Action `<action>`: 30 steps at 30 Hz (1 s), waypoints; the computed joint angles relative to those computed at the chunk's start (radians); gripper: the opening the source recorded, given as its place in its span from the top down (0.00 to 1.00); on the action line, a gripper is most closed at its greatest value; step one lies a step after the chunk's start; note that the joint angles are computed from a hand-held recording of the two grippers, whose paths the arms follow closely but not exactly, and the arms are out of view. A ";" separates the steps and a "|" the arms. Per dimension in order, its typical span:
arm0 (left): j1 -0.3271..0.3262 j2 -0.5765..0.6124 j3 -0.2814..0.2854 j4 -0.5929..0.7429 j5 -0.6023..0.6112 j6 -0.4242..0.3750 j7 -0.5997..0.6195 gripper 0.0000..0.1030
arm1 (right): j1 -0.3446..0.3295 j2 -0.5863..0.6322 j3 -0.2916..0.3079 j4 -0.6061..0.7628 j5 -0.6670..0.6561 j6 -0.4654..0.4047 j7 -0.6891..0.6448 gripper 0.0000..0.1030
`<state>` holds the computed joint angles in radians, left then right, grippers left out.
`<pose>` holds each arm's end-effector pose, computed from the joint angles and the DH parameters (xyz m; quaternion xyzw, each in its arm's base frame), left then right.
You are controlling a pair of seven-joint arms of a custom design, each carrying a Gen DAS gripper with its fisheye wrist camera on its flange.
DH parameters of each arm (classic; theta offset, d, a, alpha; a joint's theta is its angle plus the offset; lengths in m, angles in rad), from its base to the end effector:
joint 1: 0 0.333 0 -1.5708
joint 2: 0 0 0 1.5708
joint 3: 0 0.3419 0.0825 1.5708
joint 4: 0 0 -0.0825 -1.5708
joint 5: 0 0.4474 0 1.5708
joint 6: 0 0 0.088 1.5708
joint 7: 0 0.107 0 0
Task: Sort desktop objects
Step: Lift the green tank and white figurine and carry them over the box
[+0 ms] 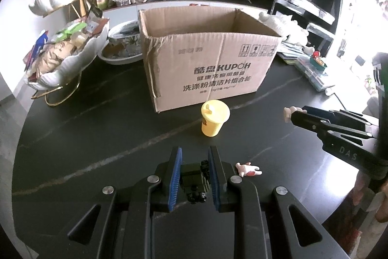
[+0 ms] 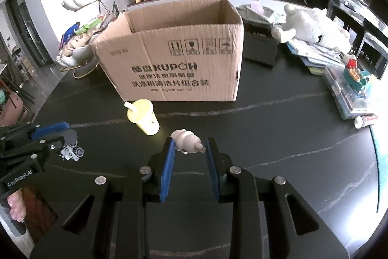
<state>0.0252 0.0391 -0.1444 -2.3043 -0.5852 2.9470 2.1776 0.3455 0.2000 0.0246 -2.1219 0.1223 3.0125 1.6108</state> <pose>0.5994 -0.0350 0.3723 -0.6067 0.7291 -0.2664 0.1713 0.6259 0.2326 0.3798 -0.7319 0.5910 -0.1600 0.2990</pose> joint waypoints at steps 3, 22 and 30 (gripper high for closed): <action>-0.002 -0.010 0.000 -0.004 -0.008 -0.001 0.009 0.80 | 0.004 -0.016 -0.002 -0.011 -0.006 0.009 0.004 0.77; -0.039 -0.050 0.038 0.003 -0.024 -0.006 0.022 0.80 | 0.003 -0.086 0.002 -0.041 -0.061 0.050 0.027 0.77; -0.040 -0.049 0.044 0.041 -0.028 -0.022 0.016 0.80 | -0.004 -0.094 0.005 -0.021 -0.068 0.056 0.016 0.77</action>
<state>-0.0146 -0.0099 -0.1007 -2.2635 -0.6130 2.9250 2.1933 0.3413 0.1056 0.0295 -2.1429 0.0542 3.0687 1.6268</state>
